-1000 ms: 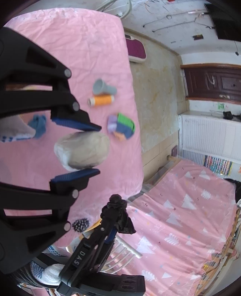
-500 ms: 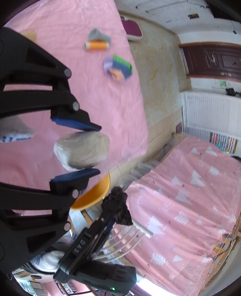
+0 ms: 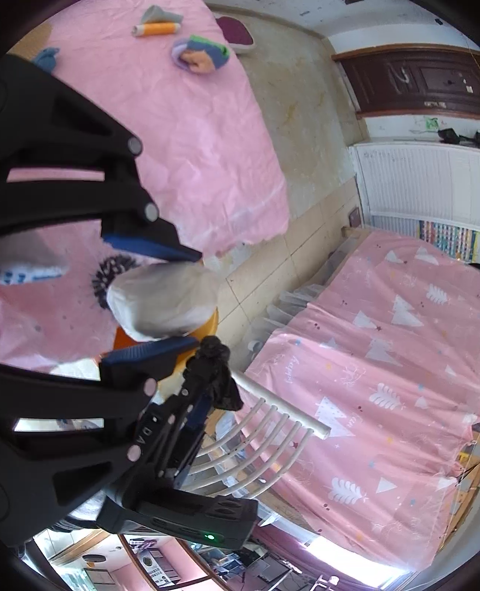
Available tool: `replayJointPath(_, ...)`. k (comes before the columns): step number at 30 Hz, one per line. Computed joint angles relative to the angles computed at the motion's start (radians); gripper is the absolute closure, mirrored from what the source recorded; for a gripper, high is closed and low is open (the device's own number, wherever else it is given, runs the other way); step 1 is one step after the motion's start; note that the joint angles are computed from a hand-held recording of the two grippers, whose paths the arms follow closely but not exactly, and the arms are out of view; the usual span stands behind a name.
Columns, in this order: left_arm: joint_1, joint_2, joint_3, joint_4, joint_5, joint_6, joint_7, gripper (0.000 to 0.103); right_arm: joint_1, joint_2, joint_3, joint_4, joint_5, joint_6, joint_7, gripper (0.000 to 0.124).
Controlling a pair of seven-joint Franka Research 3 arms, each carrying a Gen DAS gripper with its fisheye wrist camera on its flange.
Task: Collect trash
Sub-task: 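Carry the pad and black bag to the yellow bin and open both grippers, then move both grippers back over the bed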
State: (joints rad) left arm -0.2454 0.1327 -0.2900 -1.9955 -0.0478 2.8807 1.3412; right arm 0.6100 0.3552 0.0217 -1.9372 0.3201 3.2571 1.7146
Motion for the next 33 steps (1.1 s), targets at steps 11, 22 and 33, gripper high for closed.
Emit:
replayJointPath(11,-0.048,0.153,0.0,0.173,0.125,-0.063,-0.082,0.055,-0.091,0.013,0.076,-0.046,0.021,0.0,-0.026,0.097)
replayJointPath(22,-0.04,0.147,-0.01,0.17,0.146,-0.058,-0.117,0.042,-0.083,0.018,0.069,-0.041,0.037,0.002,-0.022,0.07)
replayJointPath(33,-0.009,-0.023,-0.009,-0.016,0.08,0.044,-0.091,0.041,0.102,0.024,-0.098,0.036,-0.038,-0.048,0.045,0.061)
